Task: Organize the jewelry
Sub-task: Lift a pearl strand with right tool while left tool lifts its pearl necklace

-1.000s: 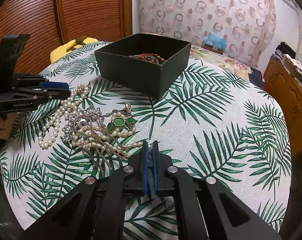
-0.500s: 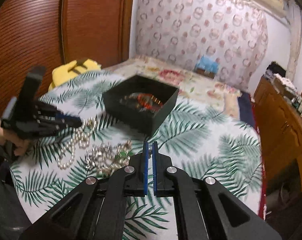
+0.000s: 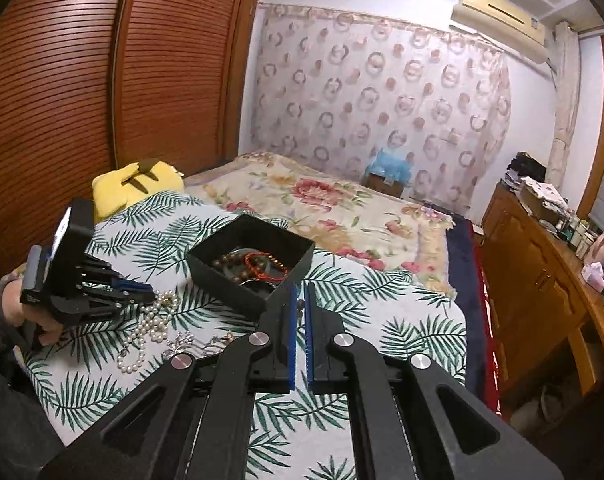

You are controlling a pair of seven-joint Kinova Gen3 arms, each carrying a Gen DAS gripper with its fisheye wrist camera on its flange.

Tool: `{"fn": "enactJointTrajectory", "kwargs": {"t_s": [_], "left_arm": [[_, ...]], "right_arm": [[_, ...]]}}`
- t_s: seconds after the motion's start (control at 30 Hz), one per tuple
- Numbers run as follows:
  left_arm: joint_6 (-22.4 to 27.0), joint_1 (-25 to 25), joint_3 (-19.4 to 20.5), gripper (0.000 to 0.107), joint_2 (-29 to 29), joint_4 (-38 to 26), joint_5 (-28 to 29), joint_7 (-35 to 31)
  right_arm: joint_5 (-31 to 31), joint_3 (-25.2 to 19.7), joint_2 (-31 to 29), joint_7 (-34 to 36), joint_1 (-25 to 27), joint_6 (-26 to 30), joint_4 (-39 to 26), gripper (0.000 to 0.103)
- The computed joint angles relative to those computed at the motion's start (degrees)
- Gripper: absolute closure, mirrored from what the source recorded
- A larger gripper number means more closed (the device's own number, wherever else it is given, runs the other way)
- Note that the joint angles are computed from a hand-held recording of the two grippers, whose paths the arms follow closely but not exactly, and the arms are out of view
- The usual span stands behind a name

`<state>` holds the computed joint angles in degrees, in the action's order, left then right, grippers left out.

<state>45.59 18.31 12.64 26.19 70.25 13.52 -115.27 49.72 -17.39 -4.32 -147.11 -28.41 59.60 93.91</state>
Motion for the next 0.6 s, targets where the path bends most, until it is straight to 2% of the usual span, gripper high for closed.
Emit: {"fn": "enactJointTrajectory", "kwargs": {"t_s": [0.3,0.6], "left_arm": [[-1.58,-3.05,2.80,0.101,-4.52,-0.62,6.68,-4.41],[-1.78,-2.82,2.86,0.101,-6.79,-2.56,10.12,-7.07]], "right_arm": [[1.01,-0.26,-0.52,0.92,0.49,0.41,-1.87,0.099],[2.70,-0.65,-0.41,2.67,0.61,1.34,-4.94,0.099]]}}
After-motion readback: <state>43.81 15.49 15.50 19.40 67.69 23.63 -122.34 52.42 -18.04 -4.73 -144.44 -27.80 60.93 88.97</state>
